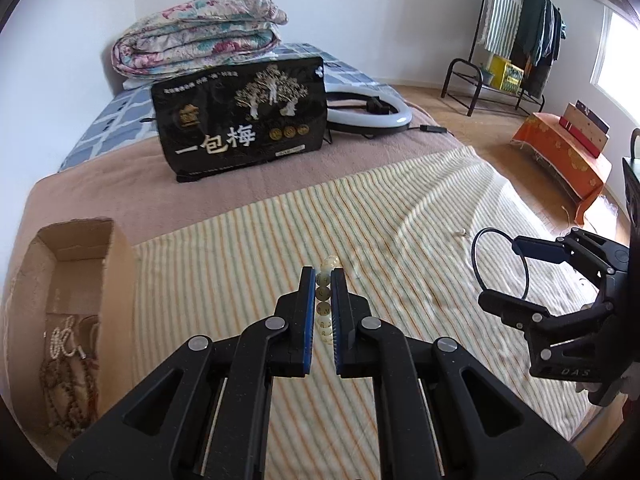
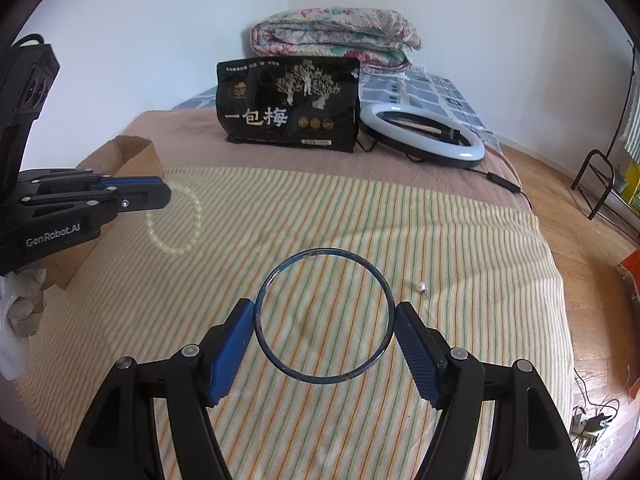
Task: Organize jewelry
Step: 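Carry the bracelet and bangle into the box with both grippers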
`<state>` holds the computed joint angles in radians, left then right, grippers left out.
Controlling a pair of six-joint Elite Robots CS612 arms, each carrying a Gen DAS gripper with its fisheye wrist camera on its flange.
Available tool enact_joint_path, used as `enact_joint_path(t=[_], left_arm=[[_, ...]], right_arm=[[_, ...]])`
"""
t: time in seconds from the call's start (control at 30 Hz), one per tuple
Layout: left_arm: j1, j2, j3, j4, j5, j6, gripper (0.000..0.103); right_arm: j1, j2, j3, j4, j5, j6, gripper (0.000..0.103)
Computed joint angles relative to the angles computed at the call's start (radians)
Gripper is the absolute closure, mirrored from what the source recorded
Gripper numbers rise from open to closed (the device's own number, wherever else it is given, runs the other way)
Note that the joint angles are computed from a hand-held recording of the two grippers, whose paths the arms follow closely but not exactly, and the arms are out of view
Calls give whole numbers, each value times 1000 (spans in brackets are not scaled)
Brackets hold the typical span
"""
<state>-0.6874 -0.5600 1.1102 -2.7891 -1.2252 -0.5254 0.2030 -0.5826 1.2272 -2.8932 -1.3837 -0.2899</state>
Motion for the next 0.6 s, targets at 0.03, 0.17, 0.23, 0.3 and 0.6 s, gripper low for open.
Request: enact_joint_path(t=[0.03, 0.17, 0.23, 0.3, 0.6], left_arm=[[-1, -10, 16, -11, 3, -5, 98], [-1, -53, 82, -54, 20, -23, 98], [-2, -73, 115, -75, 29, -30, 98], [-2, -94, 148, -93, 44, -34, 98], [4, -186, 300, -175, 109, -72, 98]], right_arm=[[2, -5, 4, -3, 1, 1, 30], [10, -23, 19, -19, 4, -3, 30], [16, -30, 23, -22, 5, -7, 30], [23, -37, 24, -24, 5, -13, 30], [59, -51, 10, -25, 15, -32, 30]])
